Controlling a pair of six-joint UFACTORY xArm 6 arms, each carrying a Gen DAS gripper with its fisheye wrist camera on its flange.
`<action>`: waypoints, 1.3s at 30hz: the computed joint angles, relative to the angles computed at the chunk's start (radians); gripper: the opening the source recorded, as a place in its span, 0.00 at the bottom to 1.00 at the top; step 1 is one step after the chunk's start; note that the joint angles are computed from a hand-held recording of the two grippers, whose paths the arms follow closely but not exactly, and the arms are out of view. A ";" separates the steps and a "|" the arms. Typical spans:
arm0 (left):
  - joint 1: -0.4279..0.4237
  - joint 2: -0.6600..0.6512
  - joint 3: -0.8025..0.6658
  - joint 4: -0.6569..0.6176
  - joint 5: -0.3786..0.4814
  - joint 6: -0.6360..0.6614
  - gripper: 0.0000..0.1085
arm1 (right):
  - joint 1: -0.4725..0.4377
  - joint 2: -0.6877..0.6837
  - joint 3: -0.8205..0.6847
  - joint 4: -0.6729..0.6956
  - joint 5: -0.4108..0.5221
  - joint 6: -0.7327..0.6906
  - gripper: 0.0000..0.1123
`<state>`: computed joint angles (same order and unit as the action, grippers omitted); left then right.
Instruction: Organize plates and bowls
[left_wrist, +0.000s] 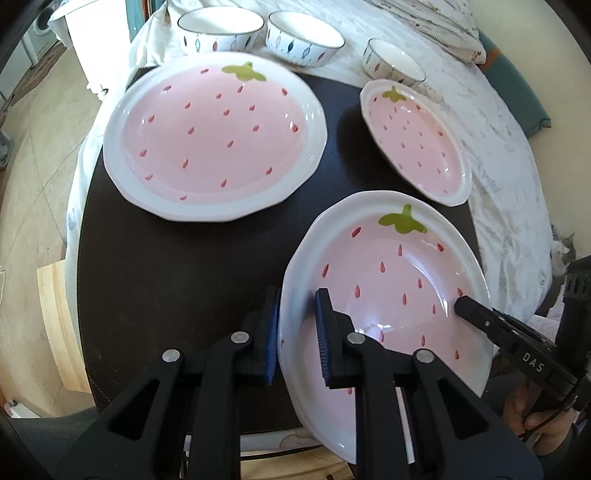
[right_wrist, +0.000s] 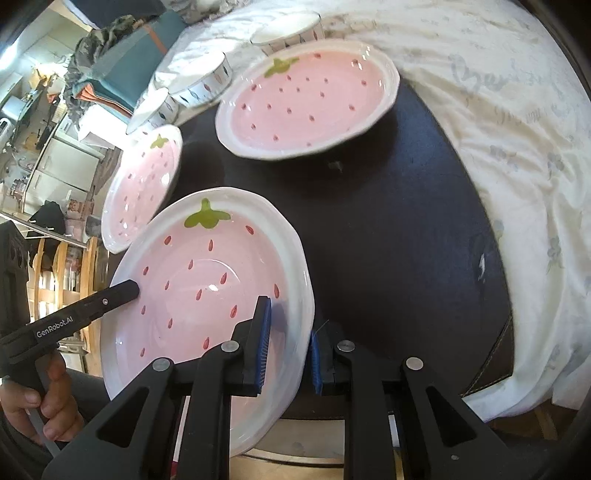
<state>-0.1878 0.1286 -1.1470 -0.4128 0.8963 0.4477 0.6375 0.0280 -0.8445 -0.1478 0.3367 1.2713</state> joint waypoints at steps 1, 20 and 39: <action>0.001 -0.005 -0.001 -0.006 0.001 0.004 0.13 | 0.001 -0.006 0.005 -0.006 -0.003 0.007 0.18; 0.076 0.000 -0.127 -0.055 -0.026 0.031 0.12 | -0.034 0.054 -0.163 -0.101 -0.007 -0.013 0.18; 0.088 0.331 -0.611 0.058 0.036 -0.079 0.12 | -0.100 0.335 -0.555 0.124 0.032 -0.319 0.17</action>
<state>-0.0996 0.4595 -1.7584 -0.3550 0.9327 0.3692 0.5371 0.3628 -1.3992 -0.0241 0.3682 0.9528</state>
